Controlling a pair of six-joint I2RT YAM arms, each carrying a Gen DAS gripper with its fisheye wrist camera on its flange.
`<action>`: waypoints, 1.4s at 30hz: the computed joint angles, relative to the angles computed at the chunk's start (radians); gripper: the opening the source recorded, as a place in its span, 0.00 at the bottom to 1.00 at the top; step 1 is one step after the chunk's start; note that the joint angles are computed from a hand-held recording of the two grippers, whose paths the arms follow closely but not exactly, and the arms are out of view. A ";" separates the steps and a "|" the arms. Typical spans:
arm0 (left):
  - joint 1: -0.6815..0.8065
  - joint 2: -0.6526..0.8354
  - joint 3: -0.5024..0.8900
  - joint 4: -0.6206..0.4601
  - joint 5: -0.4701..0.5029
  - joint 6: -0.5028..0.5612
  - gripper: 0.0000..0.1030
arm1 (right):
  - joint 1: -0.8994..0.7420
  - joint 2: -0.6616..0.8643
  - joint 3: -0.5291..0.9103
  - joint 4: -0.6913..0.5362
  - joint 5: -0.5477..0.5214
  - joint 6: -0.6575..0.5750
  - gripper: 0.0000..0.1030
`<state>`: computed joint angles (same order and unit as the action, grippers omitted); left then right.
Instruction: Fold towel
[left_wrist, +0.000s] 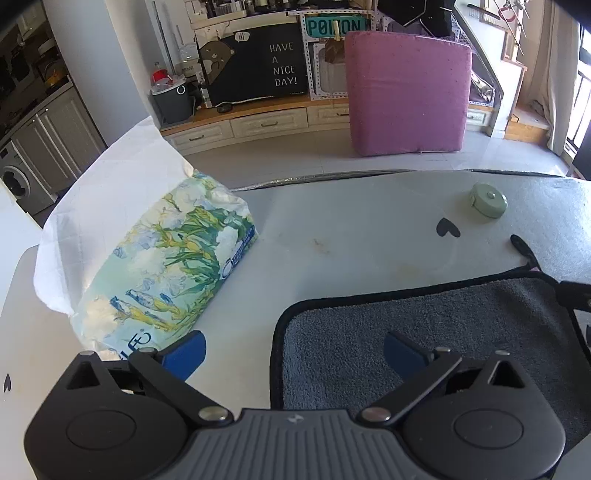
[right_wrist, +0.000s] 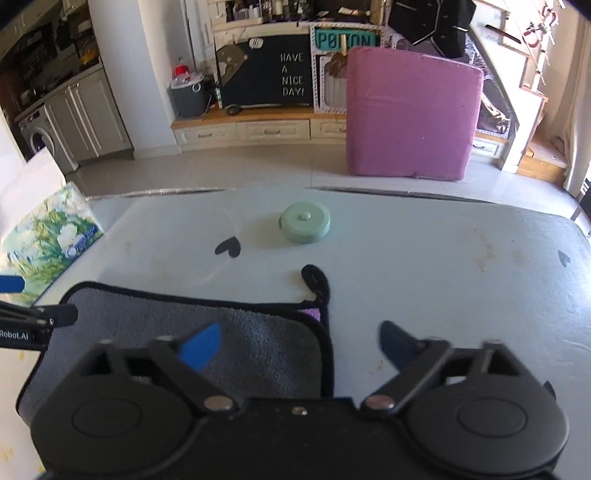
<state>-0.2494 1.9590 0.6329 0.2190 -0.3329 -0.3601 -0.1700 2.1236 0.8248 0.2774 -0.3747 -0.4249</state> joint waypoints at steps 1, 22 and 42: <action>0.001 -0.008 -0.002 -0.008 0.005 -0.003 1.00 | -0.005 -0.007 -0.005 -0.002 -0.008 0.001 1.00; -0.123 -0.459 -0.146 -0.302 -0.039 -0.150 1.00 | -0.094 -0.325 -0.176 -0.154 -0.067 -0.017 1.00; -0.707 -0.994 -0.077 -1.082 -0.334 -0.688 1.00 | -0.421 -0.947 -0.346 -0.650 -0.326 -0.343 1.00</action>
